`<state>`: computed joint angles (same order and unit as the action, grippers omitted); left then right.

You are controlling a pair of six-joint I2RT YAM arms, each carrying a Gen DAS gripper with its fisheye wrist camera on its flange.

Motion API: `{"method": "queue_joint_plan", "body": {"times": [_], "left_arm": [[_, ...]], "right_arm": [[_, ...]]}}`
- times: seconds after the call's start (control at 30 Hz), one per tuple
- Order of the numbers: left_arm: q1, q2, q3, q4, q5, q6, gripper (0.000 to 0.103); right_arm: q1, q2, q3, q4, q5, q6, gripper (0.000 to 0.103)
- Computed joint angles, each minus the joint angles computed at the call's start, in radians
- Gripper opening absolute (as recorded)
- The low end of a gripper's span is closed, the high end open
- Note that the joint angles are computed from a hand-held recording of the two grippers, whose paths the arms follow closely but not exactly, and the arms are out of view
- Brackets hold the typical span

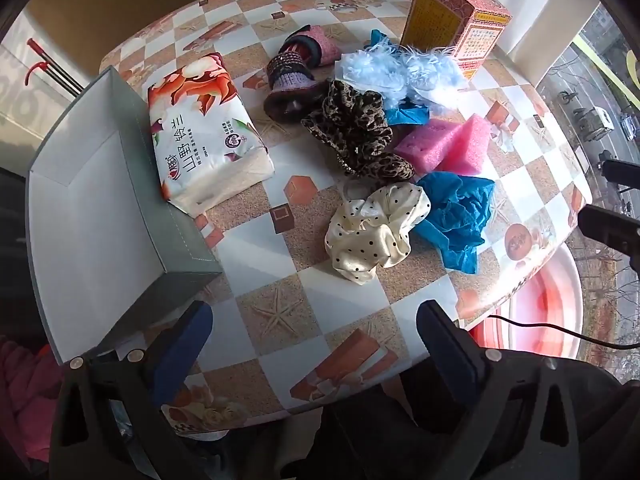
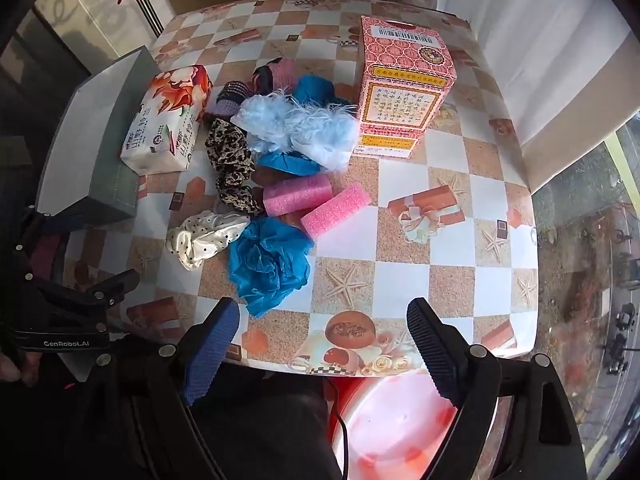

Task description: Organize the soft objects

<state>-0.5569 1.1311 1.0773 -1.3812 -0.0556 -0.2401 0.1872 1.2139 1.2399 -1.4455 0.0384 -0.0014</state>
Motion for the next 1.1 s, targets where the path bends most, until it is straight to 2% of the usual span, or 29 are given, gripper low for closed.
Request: {"method": "queue_joint_plan", "body": {"times": [0.17,0.3,0.53,0.9,1.1], "left_arm": [[0.043,-0.067,-0.022,-0.026,-0.005,-0.006,0.102],[0.148,-0.093,-0.033,-0.024,0.028,0.006,0.102],[0.083,-0.107,-0.028,-0.032,0.019,-0.112,0.102],[0.026,-0.091,-0.021,-0.039,-0.003,-0.167,0.102],[-0.019,-0.05,-0.01,-0.029,-0.005,-0.16,0.102]], "right_arm": [[0.023,0.063,0.025,-0.001,0.041,-0.005,0.087],[0.022,0.076,0.049,0.015,0.05,-0.089,0.087],[-0.009,0.057,0.024,0.08,0.023,-0.234,0.087],[-0.048,0.047,-0.013,0.051,-0.129,-0.252,0.087],[-0.078,0.041,-0.029,0.051,-0.136,-0.245,0.087]]}}
